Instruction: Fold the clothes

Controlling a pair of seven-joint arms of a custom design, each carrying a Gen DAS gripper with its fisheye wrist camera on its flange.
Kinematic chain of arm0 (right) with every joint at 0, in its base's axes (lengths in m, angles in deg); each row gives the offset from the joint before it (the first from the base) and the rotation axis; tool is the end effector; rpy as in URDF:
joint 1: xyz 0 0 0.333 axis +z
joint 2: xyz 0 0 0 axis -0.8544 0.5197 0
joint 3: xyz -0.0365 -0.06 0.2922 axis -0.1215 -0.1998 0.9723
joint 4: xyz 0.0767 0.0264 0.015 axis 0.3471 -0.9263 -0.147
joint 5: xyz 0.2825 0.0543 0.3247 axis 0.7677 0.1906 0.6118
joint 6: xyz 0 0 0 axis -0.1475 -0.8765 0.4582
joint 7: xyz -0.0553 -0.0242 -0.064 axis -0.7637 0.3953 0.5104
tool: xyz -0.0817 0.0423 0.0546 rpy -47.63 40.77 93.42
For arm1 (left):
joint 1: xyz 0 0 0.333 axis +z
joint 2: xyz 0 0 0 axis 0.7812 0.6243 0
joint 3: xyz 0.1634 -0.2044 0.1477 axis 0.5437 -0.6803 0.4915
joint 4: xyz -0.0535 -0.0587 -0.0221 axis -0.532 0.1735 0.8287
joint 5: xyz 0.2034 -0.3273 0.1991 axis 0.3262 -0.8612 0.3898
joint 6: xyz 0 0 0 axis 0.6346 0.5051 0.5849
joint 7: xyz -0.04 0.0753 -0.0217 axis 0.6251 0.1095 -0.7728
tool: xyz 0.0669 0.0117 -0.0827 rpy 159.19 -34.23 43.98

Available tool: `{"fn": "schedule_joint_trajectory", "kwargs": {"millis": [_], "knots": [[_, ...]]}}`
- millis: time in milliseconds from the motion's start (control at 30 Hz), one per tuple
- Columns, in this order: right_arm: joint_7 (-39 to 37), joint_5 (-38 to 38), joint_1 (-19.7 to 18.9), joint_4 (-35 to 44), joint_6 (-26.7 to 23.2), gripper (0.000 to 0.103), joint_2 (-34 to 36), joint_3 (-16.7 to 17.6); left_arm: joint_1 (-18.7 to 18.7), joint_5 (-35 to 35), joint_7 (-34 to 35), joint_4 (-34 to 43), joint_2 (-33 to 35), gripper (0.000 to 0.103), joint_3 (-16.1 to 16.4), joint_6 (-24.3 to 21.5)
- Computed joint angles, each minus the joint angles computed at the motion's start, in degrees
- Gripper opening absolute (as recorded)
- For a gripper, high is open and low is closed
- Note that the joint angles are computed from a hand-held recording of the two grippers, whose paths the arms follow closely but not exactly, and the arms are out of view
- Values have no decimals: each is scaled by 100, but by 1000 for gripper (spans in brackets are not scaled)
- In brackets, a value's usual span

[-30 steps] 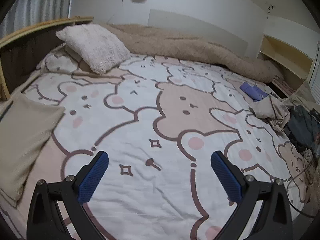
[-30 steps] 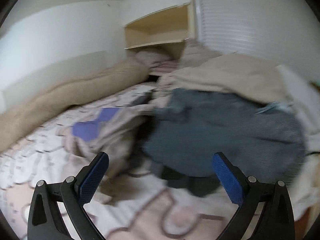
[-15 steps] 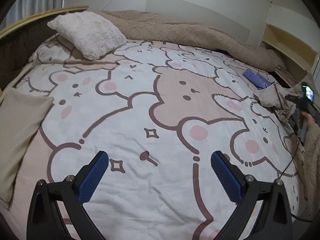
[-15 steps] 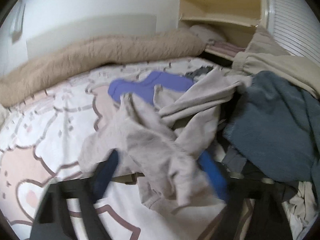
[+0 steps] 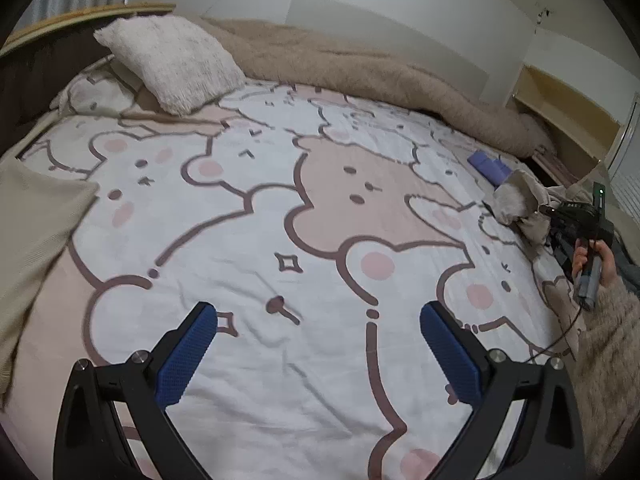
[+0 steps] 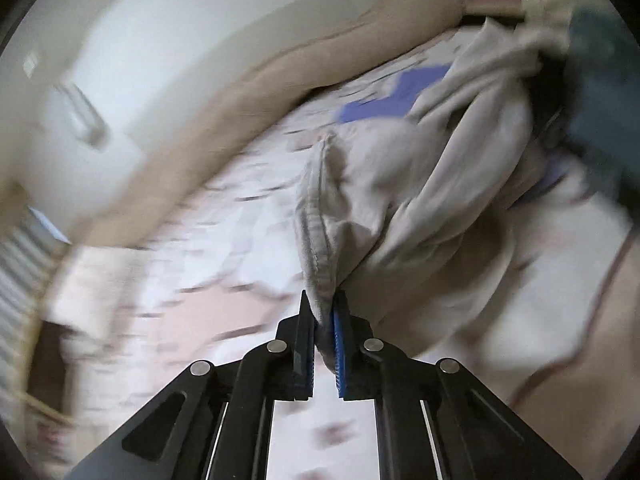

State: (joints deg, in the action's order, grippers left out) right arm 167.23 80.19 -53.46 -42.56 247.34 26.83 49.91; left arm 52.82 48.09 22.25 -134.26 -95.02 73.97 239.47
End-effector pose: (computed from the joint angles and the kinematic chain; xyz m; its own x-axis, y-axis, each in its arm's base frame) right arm 0.6813 0.1499 0.4687 -0.0855 -0.8132 -0.5756 -0.6856 0.4673 -0.5583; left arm 0.4476 0.0487 0.4841 0.0537 -0.9682 0.2443 -0.6987 -0.2112 -0.6835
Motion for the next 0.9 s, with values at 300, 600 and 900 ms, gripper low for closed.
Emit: {"fn": "schedule_joint_trajectory", "kwargs": {"millis": [300, 600, 900], "knots": [[-4423, 4946, -17, -241, -1334, 9, -923, 1552, 554, 234, -60, -614, -1242, 101, 129, 4], [-4082, 3638, 1359, -1239, -949, 9, -1589, 1872, 1454, 783, -103, -1434, -2668, 101, 272, -604], [-1367, 1612, 1851, -2697, -270, 89, -2345, 1539, 962, 508, 31, -1775, -2963, 102, 372, -1067]]}}
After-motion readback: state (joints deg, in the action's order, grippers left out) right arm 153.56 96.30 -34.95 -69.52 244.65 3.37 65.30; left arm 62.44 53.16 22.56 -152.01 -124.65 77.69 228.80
